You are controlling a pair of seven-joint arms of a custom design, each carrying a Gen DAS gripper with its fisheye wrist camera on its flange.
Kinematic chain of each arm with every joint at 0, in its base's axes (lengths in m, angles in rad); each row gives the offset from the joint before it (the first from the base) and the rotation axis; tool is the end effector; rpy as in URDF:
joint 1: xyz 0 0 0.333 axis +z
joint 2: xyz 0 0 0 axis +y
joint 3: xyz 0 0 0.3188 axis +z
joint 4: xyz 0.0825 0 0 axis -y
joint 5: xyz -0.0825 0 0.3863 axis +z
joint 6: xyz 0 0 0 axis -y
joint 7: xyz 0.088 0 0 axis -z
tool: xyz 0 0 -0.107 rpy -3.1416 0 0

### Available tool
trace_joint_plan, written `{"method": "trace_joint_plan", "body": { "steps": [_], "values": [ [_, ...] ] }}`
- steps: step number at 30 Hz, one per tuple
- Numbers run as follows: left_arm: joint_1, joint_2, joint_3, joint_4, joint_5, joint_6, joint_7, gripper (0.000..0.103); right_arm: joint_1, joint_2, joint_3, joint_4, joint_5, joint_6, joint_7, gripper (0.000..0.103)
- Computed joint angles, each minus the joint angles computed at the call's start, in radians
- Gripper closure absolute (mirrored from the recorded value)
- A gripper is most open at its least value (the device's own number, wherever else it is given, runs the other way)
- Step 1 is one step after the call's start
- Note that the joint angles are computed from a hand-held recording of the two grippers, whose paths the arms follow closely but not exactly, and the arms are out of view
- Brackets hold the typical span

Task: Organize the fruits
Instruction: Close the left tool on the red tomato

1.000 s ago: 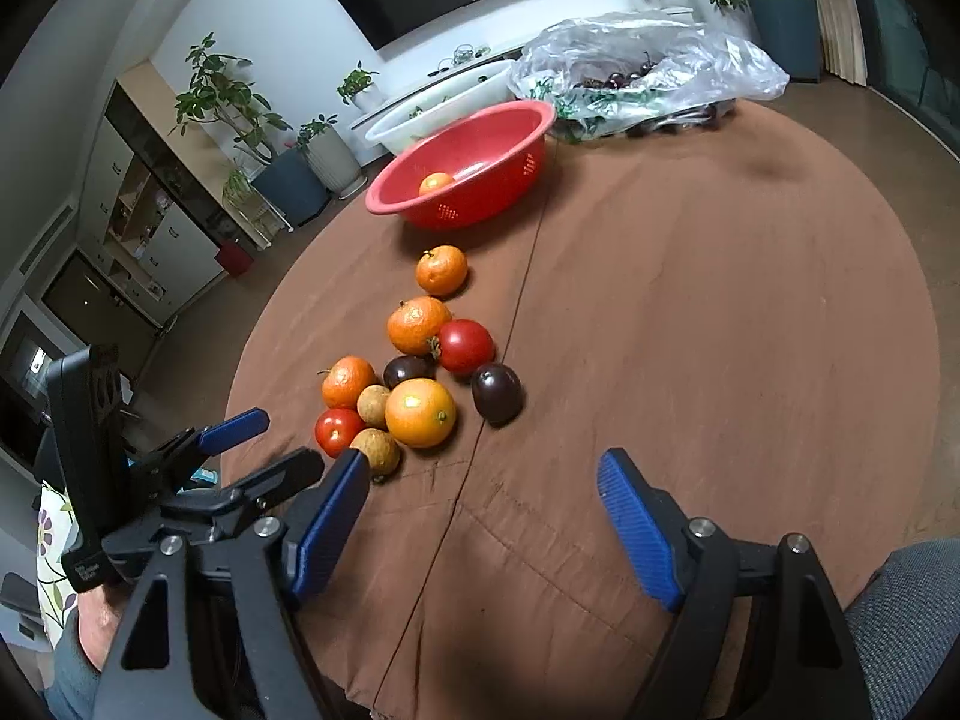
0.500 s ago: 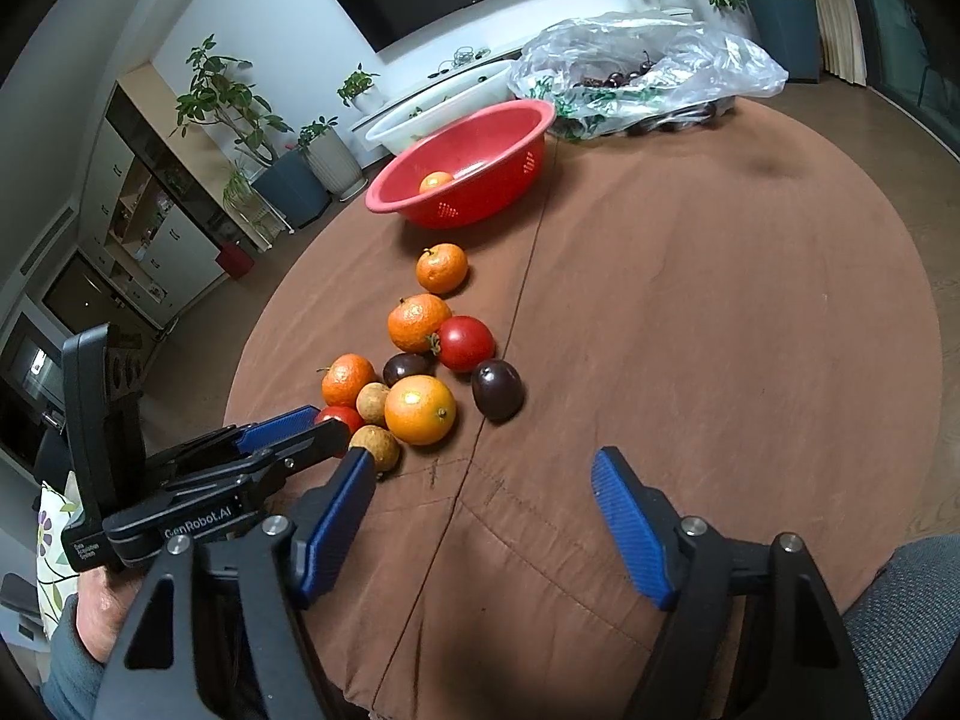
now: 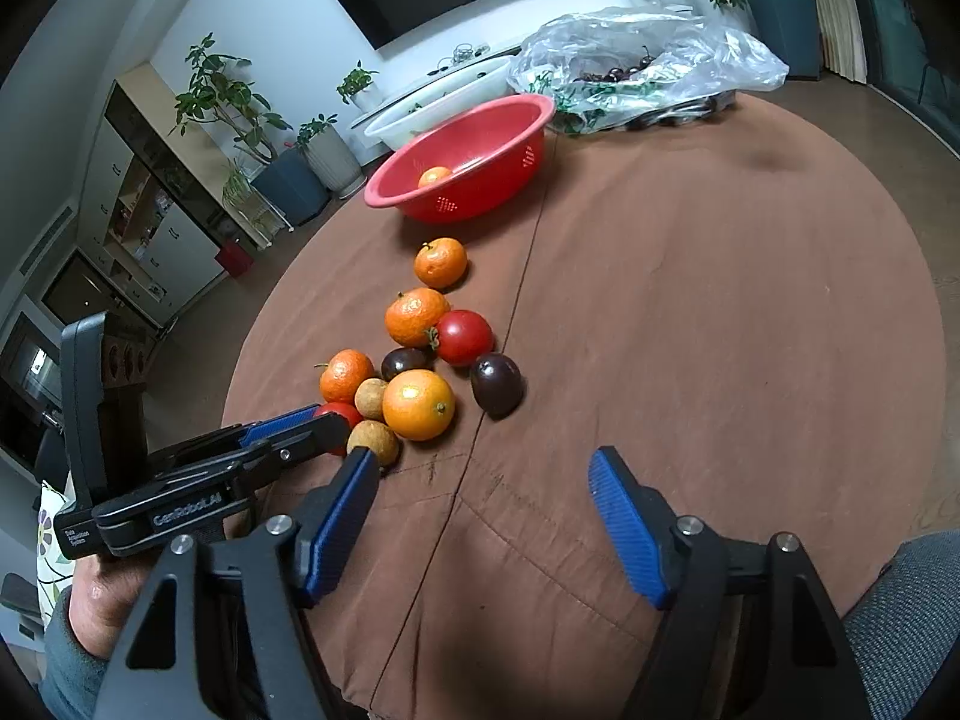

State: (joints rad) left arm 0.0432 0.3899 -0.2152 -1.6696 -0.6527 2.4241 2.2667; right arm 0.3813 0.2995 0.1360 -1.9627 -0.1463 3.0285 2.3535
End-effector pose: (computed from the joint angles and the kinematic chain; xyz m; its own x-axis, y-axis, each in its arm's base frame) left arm 0.6896 -0.1035 0.4257 -0.4683 -0.8154 0.3403 -0.8116 0.2448 -0.5305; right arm 0.5718 0.3296 0.4159 0.0044 -0.8996 -0.4366 -0.7992 0.2593 -0.5423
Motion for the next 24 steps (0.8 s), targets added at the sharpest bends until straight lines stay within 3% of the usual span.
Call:
{"method": "trace_joint_plan", "body": {
  "steps": [24],
  "values": [
    [0.005, -0.038, 0.002, -0.051, -0.007, 0.031, 0.052, 0.074, 0.011, 0.014, -0.004, 0.03, -0.017, -0.018, -0.009, 0.03]
  ]
}}
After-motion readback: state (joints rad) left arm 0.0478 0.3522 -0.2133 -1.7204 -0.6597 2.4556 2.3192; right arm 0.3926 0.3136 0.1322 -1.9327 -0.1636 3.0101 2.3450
